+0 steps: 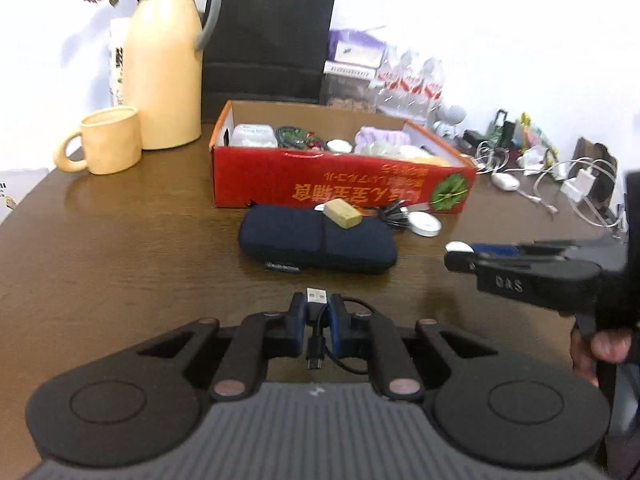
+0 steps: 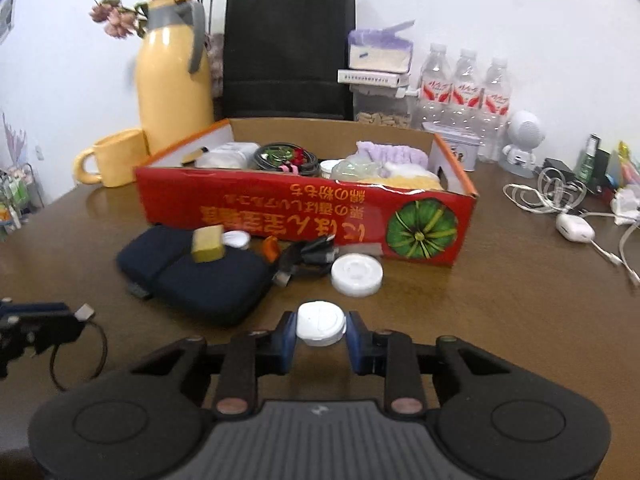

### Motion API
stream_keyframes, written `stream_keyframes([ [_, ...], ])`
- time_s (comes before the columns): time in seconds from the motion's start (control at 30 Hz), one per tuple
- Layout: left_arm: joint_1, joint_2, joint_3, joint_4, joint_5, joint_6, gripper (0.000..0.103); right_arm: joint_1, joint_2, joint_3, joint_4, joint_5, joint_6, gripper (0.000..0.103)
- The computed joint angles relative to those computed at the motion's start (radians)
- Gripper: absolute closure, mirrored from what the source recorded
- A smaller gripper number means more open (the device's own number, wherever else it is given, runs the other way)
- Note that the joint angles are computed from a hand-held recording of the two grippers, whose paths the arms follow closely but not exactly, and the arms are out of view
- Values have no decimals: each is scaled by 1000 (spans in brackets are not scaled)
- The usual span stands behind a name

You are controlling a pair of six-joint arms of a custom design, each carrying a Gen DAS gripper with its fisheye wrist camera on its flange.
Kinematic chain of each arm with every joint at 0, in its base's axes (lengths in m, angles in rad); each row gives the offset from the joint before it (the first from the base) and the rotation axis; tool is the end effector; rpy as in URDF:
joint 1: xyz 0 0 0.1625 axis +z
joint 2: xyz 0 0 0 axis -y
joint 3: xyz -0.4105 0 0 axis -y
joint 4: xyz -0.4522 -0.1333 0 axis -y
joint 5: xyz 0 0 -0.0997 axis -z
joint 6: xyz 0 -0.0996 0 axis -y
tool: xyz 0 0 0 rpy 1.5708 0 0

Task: Organize objects
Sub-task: 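Grasp the black USB cable with left tool while right tool grasps a white lid, then carry USB cable and white lid into the box and open both tools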

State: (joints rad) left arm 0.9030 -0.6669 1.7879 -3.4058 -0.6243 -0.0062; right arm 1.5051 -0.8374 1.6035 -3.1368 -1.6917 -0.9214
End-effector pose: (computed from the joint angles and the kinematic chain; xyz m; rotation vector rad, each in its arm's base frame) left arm -0.2236 -0.6293 0.0305 0.3191 2.2309 -1.1540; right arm 0.0724 -0.7474 0.1566 0.9890 -2.3245 0.8677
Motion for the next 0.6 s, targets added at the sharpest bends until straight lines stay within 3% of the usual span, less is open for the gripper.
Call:
stream_keyframes([
  [0.17,-76,-51,110,-63,58,-55,90,-26,-175,192,-18,57,2,78],
  [0.37,-149,-95,204,-109,74,-97,90,-48,-359,382,-51,125,-42,78],
  [0.6,-163,-94,202,-155,72,-57,90,-49,-401,427,-52,160,-43,78],
])
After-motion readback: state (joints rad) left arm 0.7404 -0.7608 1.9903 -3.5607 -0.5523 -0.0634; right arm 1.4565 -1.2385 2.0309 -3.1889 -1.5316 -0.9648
